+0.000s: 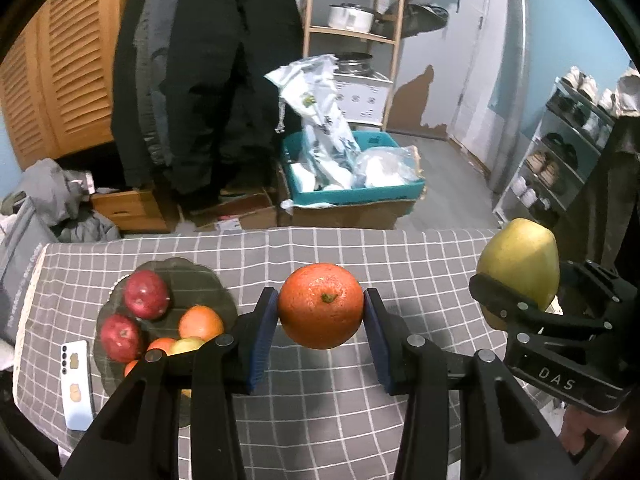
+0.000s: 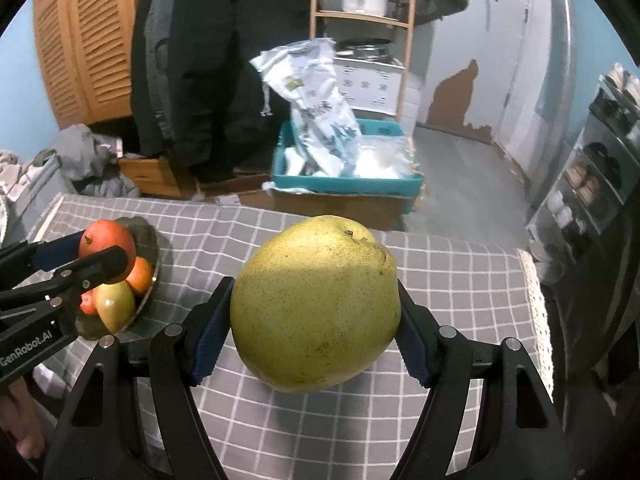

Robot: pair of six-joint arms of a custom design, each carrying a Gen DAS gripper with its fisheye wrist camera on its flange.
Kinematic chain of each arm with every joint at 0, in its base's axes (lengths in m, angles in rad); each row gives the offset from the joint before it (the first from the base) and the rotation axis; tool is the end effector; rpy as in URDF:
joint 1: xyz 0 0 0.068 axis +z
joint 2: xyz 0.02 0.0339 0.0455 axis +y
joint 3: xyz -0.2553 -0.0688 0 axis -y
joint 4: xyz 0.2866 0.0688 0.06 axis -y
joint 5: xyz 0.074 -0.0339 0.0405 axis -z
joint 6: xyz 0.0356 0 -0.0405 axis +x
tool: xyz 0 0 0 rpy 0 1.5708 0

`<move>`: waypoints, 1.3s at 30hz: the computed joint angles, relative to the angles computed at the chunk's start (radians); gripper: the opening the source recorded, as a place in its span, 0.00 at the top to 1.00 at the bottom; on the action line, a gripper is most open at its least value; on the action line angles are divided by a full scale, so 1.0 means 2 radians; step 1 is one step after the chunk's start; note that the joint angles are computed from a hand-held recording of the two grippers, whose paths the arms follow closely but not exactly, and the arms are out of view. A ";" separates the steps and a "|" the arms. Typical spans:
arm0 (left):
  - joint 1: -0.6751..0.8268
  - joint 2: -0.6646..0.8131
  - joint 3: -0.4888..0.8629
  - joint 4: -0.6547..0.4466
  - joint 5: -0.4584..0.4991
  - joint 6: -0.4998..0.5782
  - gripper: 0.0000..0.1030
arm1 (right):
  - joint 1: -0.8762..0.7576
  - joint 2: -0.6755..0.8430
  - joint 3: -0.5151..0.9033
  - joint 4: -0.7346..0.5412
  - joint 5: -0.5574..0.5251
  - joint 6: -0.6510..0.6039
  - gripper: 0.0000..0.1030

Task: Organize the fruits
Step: 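Carry the orange with the left tool while the right tool carries the pear to the bowl, then release the orange and the pear into the green bowl, opening both tools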

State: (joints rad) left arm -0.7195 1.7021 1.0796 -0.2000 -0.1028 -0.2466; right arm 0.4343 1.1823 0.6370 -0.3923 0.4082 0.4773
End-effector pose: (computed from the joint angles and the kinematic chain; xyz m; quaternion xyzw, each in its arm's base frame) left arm 0.3000 -0.2580 0.1681 0.1995 0.9081 -0.1272 0.3454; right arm 0.2441 0.0977 0.1664 0.0831 0.9290 -0.0387 0.3585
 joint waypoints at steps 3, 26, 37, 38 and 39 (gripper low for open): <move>0.014 -0.007 -0.007 0.003 0.004 0.001 0.58 | 0.011 0.025 0.018 0.009 -0.001 0.000 0.28; 0.130 -0.024 -0.046 0.013 0.024 0.007 0.58 | 0.052 0.228 0.179 0.056 -0.049 -0.018 0.28; 0.186 0.000 -0.054 0.022 0.035 0.017 0.57 | 0.066 0.342 0.276 0.061 -0.086 -0.021 0.28; 0.189 0.003 -0.054 0.022 0.037 0.018 0.58 | 0.068 0.355 0.287 0.060 -0.091 -0.021 0.28; 0.195 0.008 -0.053 0.022 0.039 0.019 0.58 | 0.069 0.365 0.296 0.059 -0.095 -0.021 0.28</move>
